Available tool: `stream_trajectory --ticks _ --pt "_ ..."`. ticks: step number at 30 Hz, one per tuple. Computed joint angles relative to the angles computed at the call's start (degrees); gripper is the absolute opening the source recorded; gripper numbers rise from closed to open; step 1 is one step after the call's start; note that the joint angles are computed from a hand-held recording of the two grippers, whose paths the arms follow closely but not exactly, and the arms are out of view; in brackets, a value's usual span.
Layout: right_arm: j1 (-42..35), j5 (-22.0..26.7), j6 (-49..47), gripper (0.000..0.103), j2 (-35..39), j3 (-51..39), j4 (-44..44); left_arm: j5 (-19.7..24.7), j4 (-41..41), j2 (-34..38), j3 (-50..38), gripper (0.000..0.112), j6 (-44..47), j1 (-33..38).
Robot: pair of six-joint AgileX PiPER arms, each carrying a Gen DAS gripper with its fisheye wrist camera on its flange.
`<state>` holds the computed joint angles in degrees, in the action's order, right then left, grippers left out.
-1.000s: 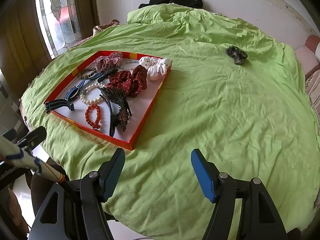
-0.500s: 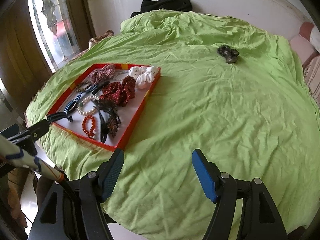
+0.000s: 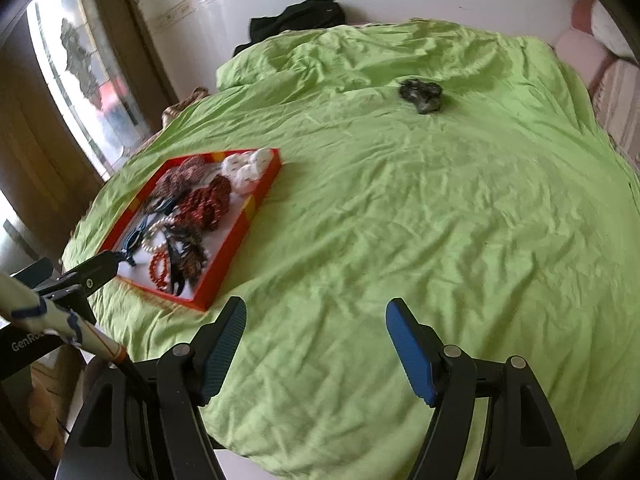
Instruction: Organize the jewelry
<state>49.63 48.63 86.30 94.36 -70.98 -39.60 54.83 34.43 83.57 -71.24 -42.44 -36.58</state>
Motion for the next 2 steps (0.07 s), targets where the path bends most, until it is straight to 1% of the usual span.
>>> stream_trajectory --ticks 2 --pt "-0.9 -0.5 1.2 0.077 -2.6 3.3 -0.3 0.9 -0.1 1.6 -1.8 0.103 -0.5 -2.3"
